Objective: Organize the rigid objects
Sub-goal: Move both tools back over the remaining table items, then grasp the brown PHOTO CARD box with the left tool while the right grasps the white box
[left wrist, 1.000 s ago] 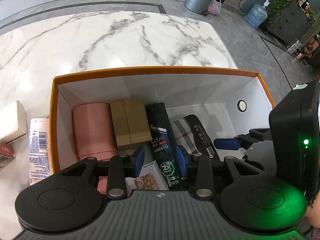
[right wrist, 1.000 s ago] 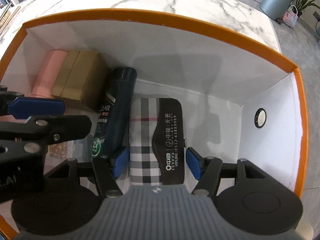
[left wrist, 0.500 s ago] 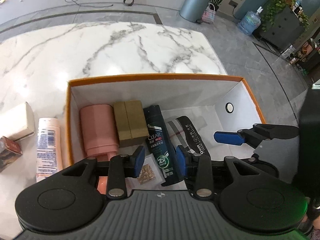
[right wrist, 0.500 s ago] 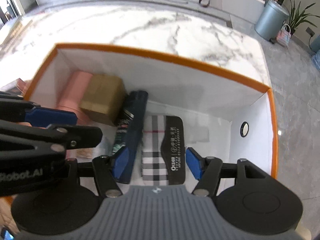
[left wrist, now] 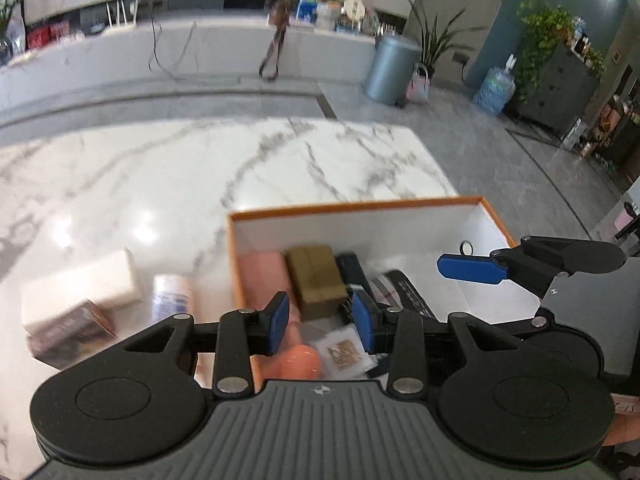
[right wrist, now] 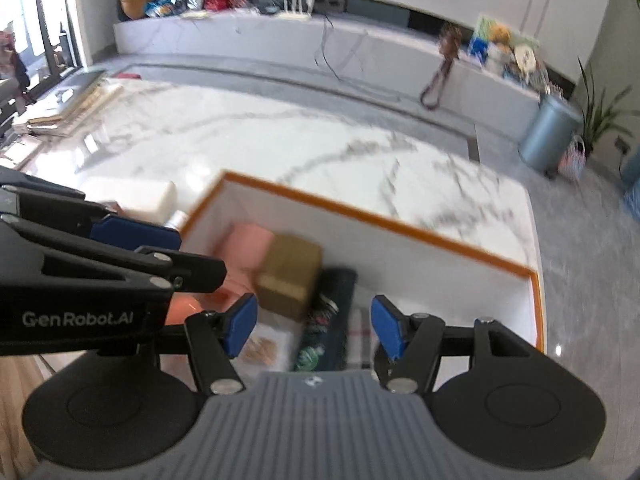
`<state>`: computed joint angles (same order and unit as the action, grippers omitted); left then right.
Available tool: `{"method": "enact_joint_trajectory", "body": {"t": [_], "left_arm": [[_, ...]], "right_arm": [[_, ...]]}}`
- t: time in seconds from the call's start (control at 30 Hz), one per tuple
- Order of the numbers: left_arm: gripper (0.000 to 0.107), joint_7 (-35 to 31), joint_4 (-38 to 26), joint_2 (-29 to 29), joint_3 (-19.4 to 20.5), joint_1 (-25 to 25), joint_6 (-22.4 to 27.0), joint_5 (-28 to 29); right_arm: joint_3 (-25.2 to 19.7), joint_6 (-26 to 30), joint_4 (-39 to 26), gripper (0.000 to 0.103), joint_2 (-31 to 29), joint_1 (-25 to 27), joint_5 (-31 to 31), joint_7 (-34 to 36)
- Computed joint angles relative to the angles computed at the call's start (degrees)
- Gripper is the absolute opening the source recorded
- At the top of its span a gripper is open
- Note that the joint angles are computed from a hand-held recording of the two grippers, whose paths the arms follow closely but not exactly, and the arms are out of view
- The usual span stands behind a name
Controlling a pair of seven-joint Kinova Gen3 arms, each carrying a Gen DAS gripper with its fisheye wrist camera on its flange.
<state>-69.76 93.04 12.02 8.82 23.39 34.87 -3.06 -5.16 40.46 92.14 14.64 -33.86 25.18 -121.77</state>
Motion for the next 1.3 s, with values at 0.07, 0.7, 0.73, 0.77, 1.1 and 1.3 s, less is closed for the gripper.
{"method": "enact_joint_trajectory", "body": {"t": [0.07,0.7,0.73,0.77,1.1,1.3], "left_arm": [[0.043,-1.23,1.85,-1.59,0.0,-1.09,-1.59,0.93],[0.043,-9.73,8.05,-7.67,-2.98,-11.36,2.6,4.45],[0.043,-9.63,8.88,-8.07,-3.28,-11.77,1.97,3.68],[0.047,-8.93,9.52,-8.26,-3.45,-11.94,1.29,2.55],[0.062,-20.4,7.91,-2.33,-3.22,-14.72,2.3,0.3],[0.064,-24.86,6.4,1.69,-3.99,-13.15,3.22,-3.33]], "right_arm": [[0.21,-1.43,0.66,0.063,-0.62,-1.85,3.08,-1.62],[-2.42,-0.67,-10.5,0.057,6.99,-5.81,-5.09,11.55],[-2.42,-0.41,-11.45,0.056,7.78,-5.91,-6.08,11.92],[-2.39,-0.19,-12.32,0.056,8.5,-6.01,-6.95,12.38],[-1.21,5.23,-21.32,0.05,16.21,-7.45,-11.55,17.72],[-0.83,8.32,-26.18,0.049,20.55,-7.69,-13.65,20.65]]}}
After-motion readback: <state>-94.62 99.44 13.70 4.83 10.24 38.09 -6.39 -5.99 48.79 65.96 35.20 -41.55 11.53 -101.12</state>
